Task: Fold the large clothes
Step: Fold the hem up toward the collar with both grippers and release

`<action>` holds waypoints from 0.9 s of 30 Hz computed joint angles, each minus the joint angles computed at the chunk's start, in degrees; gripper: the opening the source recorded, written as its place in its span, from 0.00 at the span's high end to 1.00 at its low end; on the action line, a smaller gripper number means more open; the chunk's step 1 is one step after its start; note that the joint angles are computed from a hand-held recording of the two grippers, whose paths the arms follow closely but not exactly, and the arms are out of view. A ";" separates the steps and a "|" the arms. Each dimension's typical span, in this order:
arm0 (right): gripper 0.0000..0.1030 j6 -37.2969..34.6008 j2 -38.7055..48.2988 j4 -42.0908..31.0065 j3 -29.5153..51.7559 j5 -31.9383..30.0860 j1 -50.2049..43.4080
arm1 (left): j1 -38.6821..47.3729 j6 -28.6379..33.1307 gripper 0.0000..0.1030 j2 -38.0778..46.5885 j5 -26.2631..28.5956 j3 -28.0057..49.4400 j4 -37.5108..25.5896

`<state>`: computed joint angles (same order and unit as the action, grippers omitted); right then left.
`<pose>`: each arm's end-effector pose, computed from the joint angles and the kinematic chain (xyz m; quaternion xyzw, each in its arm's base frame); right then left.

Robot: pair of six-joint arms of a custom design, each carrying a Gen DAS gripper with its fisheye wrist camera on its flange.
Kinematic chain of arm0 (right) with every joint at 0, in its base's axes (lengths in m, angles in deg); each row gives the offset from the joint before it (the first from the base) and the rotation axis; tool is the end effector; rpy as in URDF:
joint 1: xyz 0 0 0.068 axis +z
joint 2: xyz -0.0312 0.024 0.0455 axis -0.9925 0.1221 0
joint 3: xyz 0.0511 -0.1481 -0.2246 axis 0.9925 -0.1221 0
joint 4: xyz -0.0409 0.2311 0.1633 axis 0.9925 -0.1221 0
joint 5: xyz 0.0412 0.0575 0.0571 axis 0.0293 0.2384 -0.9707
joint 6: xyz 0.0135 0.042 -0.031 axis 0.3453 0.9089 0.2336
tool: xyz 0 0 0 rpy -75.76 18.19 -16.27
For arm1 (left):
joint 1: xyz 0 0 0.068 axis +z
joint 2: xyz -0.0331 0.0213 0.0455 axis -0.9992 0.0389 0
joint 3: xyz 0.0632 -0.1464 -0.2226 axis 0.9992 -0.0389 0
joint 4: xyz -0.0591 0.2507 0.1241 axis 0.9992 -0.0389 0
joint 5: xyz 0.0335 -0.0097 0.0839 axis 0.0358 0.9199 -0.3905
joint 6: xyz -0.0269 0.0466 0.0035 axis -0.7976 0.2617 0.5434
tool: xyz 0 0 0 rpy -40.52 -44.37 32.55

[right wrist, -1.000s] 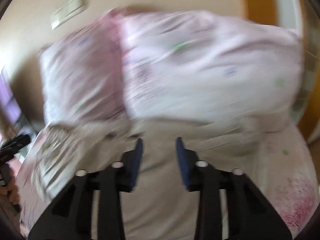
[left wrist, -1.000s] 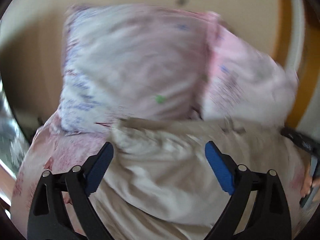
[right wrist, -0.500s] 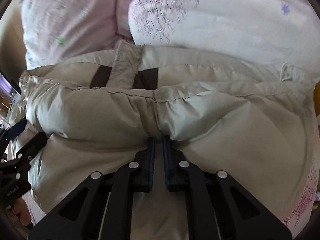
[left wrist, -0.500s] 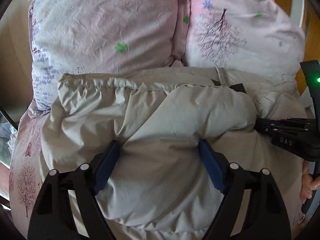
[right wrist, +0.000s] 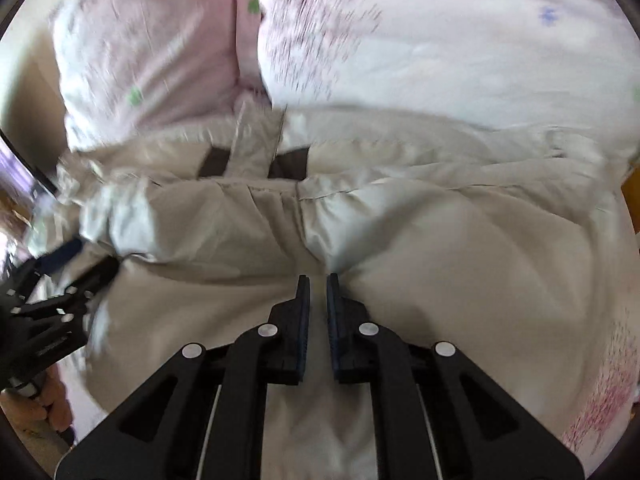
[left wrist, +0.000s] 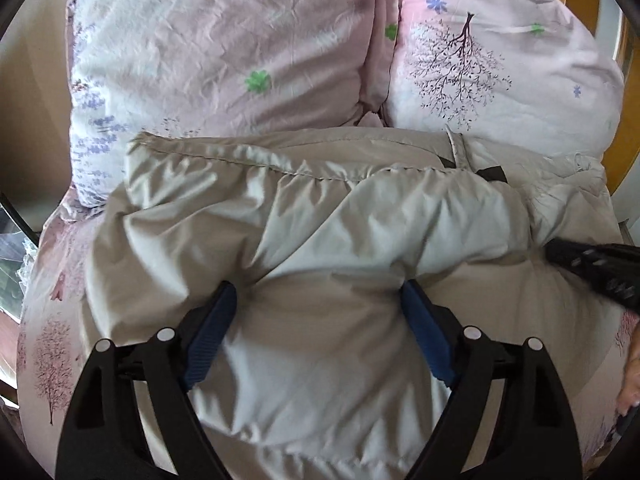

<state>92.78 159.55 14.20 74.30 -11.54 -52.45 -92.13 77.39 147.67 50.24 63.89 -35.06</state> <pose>0.2712 0.1586 0.0710 -0.0983 0.9540 0.1025 0.2639 0.2398 -0.0161 0.0591 -0.0298 0.9441 -0.0022 0.3282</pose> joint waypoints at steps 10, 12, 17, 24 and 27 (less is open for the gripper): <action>0.93 -1.59 6.56 2.55 -0.11 -2.52 -7.48 | 5.29 1.73 0.10 3.18 0.70 -0.15 2.45; 0.93 -1.59 8.15 2.21 1.23 -3.07 -7.86 | 4.75 1.97 0.07 4.89 -0.36 0.63 2.99; 0.92 -1.08 1.94 3.83 -3.15 1.58 -6.12 | 6.65 3.61 0.08 1.51 1.49 -2.22 3.65; 0.93 -1.42 0.72 8.40 -6.49 -1.33 -15.90 | 14.27 5.91 0.08 1.42 4.92 -1.69 3.38; 0.93 -1.49 9.63 10.48 -2.51 -4.87 -17.10 | 14.49 5.93 0.08 6.53 4.96 0.63 4.68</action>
<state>91.28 169.18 24.68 71.79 -16.41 -69.55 -77.64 83.32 154.20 55.20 64.52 -30.38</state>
